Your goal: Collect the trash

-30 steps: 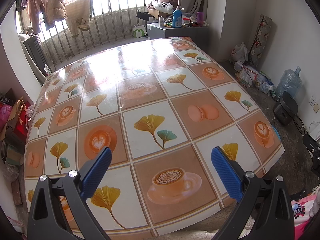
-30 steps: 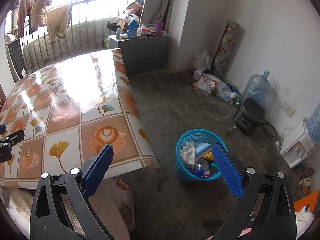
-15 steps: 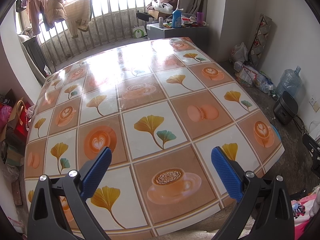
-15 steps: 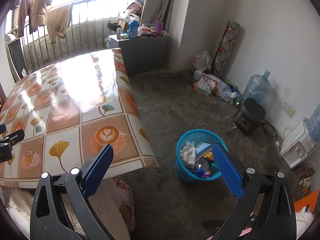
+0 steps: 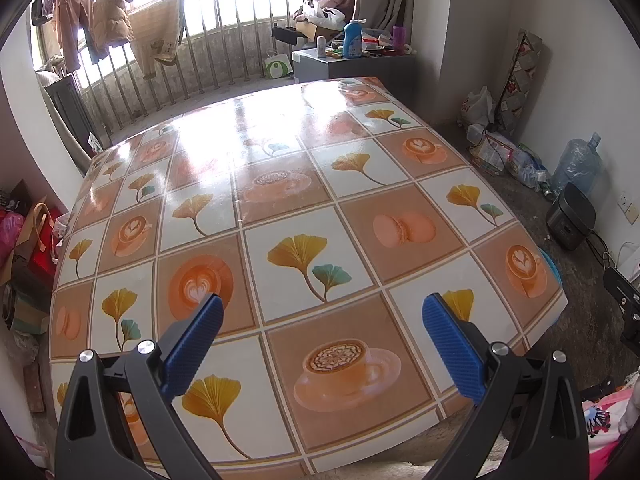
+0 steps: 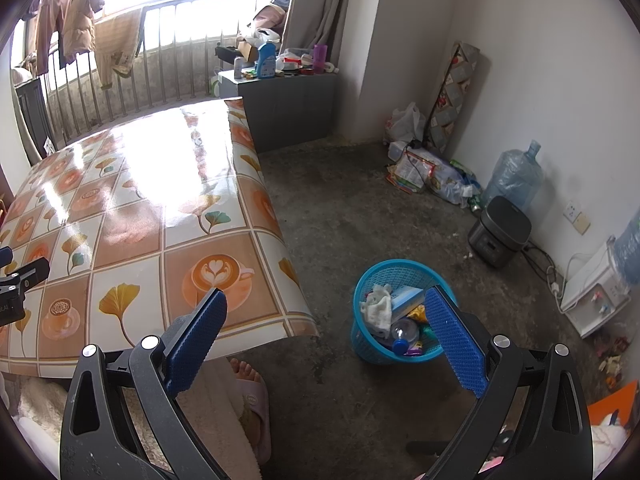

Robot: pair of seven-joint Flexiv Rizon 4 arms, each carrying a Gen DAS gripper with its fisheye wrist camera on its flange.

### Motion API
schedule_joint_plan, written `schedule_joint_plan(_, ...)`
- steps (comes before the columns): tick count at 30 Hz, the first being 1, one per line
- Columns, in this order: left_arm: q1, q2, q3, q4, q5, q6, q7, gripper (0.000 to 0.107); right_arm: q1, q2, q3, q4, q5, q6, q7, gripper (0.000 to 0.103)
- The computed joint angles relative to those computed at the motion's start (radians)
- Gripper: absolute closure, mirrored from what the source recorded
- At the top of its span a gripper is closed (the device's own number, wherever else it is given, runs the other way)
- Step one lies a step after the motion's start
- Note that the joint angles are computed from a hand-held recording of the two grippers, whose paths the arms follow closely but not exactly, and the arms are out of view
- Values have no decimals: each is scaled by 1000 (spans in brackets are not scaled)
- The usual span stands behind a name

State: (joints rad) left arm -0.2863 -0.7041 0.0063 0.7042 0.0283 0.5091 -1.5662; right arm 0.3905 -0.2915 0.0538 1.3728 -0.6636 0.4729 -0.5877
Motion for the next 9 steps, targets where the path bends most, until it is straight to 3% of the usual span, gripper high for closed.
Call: schedule_joint_plan(9,4,-6,-3,-14,-7,-3,10,9,-1,0,0,1,0,1,2,8)
